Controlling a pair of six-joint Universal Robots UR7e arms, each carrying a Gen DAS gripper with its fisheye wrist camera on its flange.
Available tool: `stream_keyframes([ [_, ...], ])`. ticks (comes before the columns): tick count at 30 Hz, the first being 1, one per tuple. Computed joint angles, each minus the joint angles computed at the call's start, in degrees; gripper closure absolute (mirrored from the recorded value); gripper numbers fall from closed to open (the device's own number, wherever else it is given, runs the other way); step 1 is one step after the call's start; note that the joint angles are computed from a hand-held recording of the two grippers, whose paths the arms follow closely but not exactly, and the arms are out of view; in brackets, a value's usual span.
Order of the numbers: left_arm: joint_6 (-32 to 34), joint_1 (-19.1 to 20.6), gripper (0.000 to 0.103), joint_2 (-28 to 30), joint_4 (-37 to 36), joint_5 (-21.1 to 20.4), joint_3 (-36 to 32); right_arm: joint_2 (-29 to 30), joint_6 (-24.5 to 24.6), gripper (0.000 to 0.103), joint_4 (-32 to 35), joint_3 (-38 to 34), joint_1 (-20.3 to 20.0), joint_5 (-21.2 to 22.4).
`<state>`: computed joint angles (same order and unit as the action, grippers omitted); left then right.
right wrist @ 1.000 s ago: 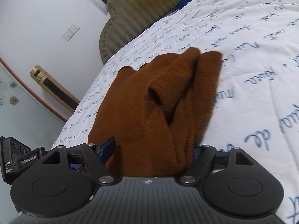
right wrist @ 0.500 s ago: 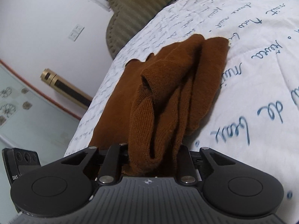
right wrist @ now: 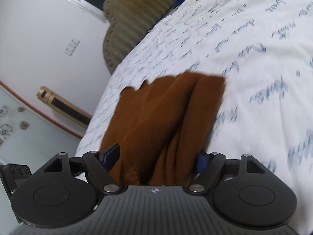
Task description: Fold small clothes
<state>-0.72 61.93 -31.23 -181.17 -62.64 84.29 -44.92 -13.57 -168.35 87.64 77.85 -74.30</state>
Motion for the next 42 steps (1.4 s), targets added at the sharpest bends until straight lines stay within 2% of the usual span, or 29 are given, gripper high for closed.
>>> stream_keyframes([
  [4,-8.82,3.88,0.029,2.47,11.21,-6.29,-9.78,4.3,1.62,0.027,6.43,-8.93,-0.16,1.0],
  [7,-15.48,6.4,0.029,5.92,19.12,-10.17,-18.36,7.45,-0.17,0.025,11.89,-15.37,0.58,0.74],
  [9,-18.06,7.63,0.029,8.14,21.59,-12.53,-23.0,9.44,-2.32,0.026,14.81,-19.12,1.51,-0.53],
  [10,-19.23,8.03,0.03,9.15,21.96,-13.52,-24.86,10.26,-3.53,0.031,15.93,-20.62,1.93,-1.32],
  [12,-21.44,8.44,0.031,11.15,22.77,-14.55,-28.67,11.53,-4.93,0.049,17.5,-22.91,2.7,-3.37],
  [13,-21.67,8.4,0.033,12.21,23.33,-14.2,-30.59,12.08,-5.24,0.064,18.36,-23.89,2.89,-4.07],
  [14,-21.58,7.98,0.049,13.14,23.64,-12.34,-32.04,12.28,-5.63,0.07,18.62,-24.21,2.88,-4.11],
  [15,-20.84,7.52,0.06,14.2,25.12,-10.09,-34.04,12.26,-6.29,0.071,18.04,-24.03,2.89,-4.18],
  [16,-19.49,7.05,0.08,15.28,27.34,-7.54,-36.26,11.96,-7.45,0.073,16.9,-23.28,2.98,-4.46],
  [17,-17.36,6.48,0.088,16.32,28.88,-5.08,-38.09,11.41,-9.16,0.075,15.17,-21.95,3.19,-5.15],
  [19,-10.5,4.84,0.09,17.34,26.65,-0.5,-38.32,10.57,-13.39,0.077,11.39,-19.68,4.06,-7.49],
  [22,2.63,1.85,0.091,18.6,18.77,5.26,-37.06,9.56,-19.86,0.079,4.55,-16.48,5.64,-10.19],
  [24,10.41,0.19,0.09,20.5,14.19,8.76,-38.53,9.29,-22.42,0.079,0.33,-15.2,6.36,-10.38],
  [26,16.31,-1.1,0.088,23.6,11.98,13.89,-42.6,9.91,-22.38,0.078,-3.03,-15.61,6.98,-12.1],
  [27,16.91,-1.46,0.088,24.64,13.54,16.24,-44.52,10.5,-21.44,0.076,-3.49,-16.55,7.29,-13.99],
  [28,16.25,-1.63,0.087,25.0,15.92,18.3,-45.5,10.88,-20.29,0.063,-2.59,-17.56,7.45,-15.79],
  [29,15.39,-1.82,0.087,24.9,17.55,20.3,-45.41,11.05,-19.24,0.054,-2.27,-18.08,7.56,-17.87],
  [30,15.53,-1.93,0.087,24.38,17.41,21.8,-44.26,10.88,-18.62,0.05,-3.24,-17.65,7.63,-19.63],
  [32,17.48,-2.15,0.085,22.24,13.04,22.62,-39.2,9.27,-17.02,0.049,-7.7,-14.33,7.2,-20.94],
  [33,17.87,-2.36,0.083,20.51,10.68,22.68,-35.54,7.67,-14.93,0.049,-9.33,-11.86,6.62,-20.2],
  [34,18.3,-2.58,0.076,18.64,8.18,22.45,-31.64,5.72,-12.19,0.049,-10.26,-9.13,5.87,-18.72],
  [36,20.66,-3.35,0.056,15.01,1.0,21.45,-23.2,1.16,-7.35,0.049,-10.82,-2.82,3.73,-12.68],
  [37,22.52,-3.91,0.036,13.35,-3.14,20.85,-18.94,-1.39,-5.37,0.047,-10.39,0.48,2.42,-8.79],
  [38,24.8,-4.55,0.022,12.0,-7.7,20.51,-14.97,-3.66,-3.83,0.041,-10.09,3.49,1.28,-5.19],
  [40,29.61,-5.67,0.019,9.79,-16.06,18.52,-7.95,-7.77,-1.76,0.03,-9.52,9.35,-0.89,2.17],
  [41,31.27,-6.2,0.019,8.59,-17.91,17.83,-4.75,-9.47,-1.48,0.024,-8.58,11.68,-1.9,5.68],
  [42,32.61,-6.68,0.019,7.5,-19.41,17.31,-1.72,-10.72,-1.08,0.021,-7.87,13.63,-2.53,8.14],
])
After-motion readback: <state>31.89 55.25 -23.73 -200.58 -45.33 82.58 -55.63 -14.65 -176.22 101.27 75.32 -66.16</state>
